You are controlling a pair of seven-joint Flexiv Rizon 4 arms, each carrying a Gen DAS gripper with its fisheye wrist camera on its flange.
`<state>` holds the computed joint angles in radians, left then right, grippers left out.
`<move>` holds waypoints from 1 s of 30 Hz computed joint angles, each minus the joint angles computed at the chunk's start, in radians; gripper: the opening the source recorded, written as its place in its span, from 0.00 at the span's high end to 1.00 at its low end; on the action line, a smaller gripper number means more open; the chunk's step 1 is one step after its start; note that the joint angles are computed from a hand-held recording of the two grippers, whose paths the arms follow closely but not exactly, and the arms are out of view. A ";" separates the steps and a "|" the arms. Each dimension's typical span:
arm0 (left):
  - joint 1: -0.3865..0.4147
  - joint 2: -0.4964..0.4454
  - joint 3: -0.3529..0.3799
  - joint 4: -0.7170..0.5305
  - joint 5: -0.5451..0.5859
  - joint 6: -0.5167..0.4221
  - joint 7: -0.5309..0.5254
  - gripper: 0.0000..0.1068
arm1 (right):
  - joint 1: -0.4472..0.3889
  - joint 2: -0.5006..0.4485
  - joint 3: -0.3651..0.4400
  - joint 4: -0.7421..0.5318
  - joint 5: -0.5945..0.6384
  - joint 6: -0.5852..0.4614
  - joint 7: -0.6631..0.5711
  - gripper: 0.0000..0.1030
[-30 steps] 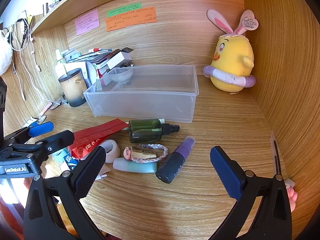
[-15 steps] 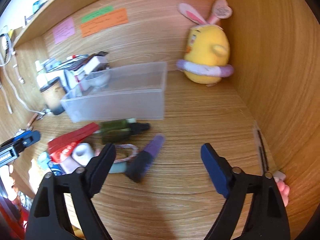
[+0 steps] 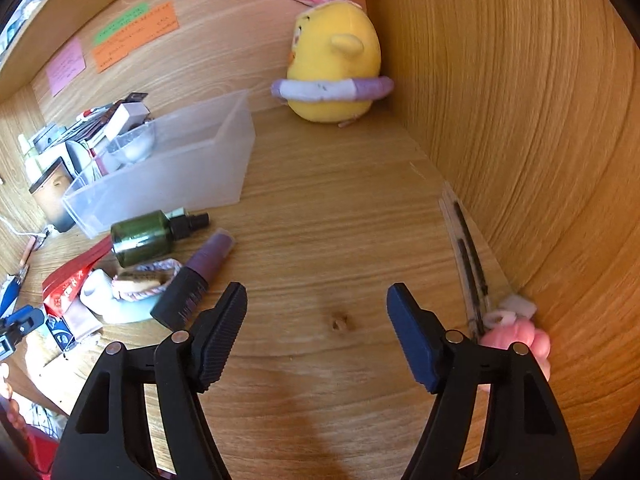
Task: Organize objects
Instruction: 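Grasp the blue tape roll with the left tool while the right tool grasps a small coin, then carry tape and coin over the clear box and open both tools to drop them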
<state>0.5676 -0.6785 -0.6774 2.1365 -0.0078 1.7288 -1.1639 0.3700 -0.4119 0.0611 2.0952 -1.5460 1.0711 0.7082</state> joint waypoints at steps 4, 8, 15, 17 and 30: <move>-0.008 -0.007 0.020 -0.004 -0.008 0.007 -0.017 0.33 | 0.003 -0.009 0.003 0.008 0.021 0.003 -0.001 0.35; -0.026 -0.015 0.044 -0.015 -0.009 0.022 -0.031 0.39 | 0.000 -0.020 -0.001 0.011 0.032 0.024 0.000 0.44; -0.057 -0.016 0.079 -0.026 0.009 0.043 -0.044 0.63 | 0.035 -0.027 -0.006 0.001 0.104 -0.036 -0.080 0.81; -0.060 -0.019 0.082 -0.028 0.015 0.051 -0.052 0.63 | 0.044 -0.026 -0.008 0.003 0.117 -0.051 -0.089 0.88; 0.030 -0.022 -0.030 -0.051 0.082 0.073 -0.069 0.63 | 0.041 -0.026 -0.021 -0.038 0.002 -0.031 -0.045 0.88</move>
